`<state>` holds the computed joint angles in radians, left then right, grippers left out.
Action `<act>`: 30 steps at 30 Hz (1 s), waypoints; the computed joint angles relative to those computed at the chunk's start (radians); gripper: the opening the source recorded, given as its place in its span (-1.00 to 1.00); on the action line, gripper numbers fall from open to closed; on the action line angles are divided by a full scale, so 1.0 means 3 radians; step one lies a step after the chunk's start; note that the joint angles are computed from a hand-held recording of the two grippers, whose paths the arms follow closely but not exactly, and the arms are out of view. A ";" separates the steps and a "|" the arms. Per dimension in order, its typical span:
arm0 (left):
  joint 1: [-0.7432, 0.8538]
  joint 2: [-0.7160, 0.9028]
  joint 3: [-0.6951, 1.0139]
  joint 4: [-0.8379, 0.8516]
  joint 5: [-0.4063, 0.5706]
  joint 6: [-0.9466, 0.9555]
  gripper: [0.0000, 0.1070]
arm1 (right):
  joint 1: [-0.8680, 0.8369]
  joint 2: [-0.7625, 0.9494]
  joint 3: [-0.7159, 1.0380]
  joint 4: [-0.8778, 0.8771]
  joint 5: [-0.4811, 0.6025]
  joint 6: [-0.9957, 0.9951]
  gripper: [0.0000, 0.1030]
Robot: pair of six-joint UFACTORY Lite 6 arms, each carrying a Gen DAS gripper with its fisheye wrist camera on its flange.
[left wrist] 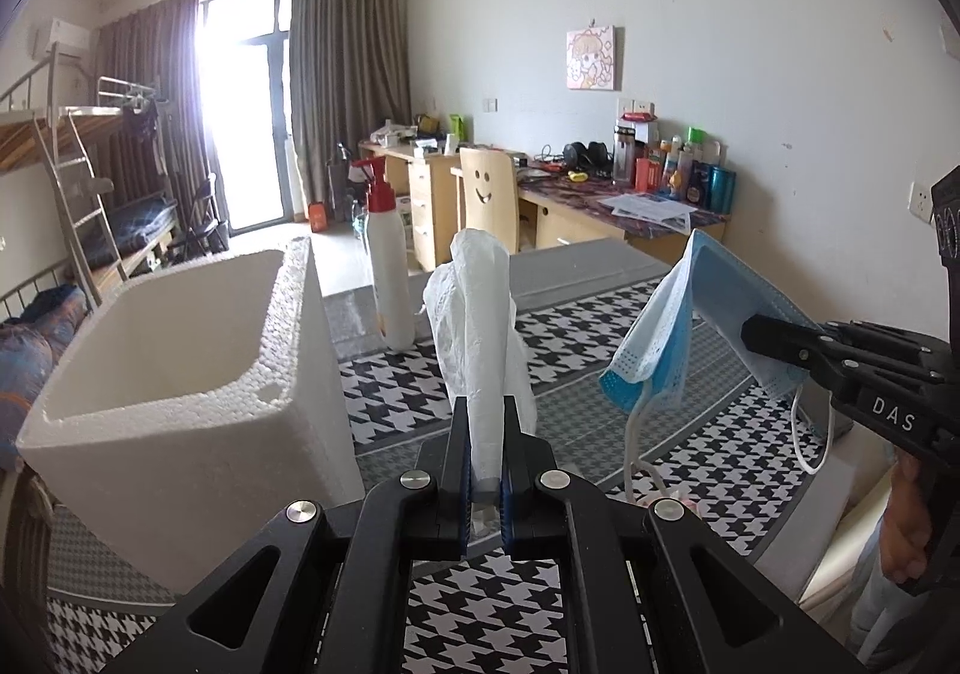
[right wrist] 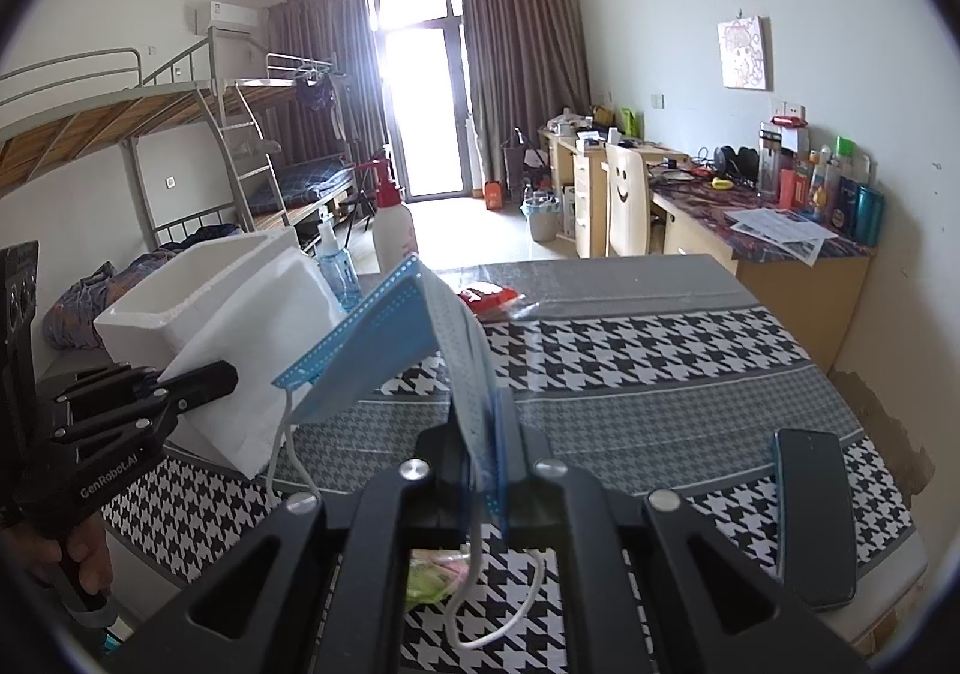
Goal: Organize soft objects
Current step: 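Carry the tissues and blue mask over the white foam box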
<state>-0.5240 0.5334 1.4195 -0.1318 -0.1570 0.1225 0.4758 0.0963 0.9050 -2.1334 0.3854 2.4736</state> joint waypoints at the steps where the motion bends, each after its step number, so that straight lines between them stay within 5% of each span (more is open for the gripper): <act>1: -0.0004 -0.0009 -0.0004 0.0007 -0.0004 -0.0005 -0.87 | 0.0003 0.0001 0.0006 0.0000 0.0002 0.0000 -0.82; 13: 0.0076 -0.0230 -0.0156 0.0384 -0.0127 -0.0360 -0.87 | 0.0093 -0.0050 0.0104 0.0158 0.0101 -0.0246 -0.82; 30: 0.0123 -0.0409 -0.0219 -0.0159 -0.0279 0.0255 -0.87 | 0.0121 -0.0017 0.0325 0.0110 0.0090 -0.0311 -0.82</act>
<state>-0.4872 0.4106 1.3540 -0.1793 -0.2406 0.1990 0.5122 0.0911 1.0027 -2.1004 0.4123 2.3803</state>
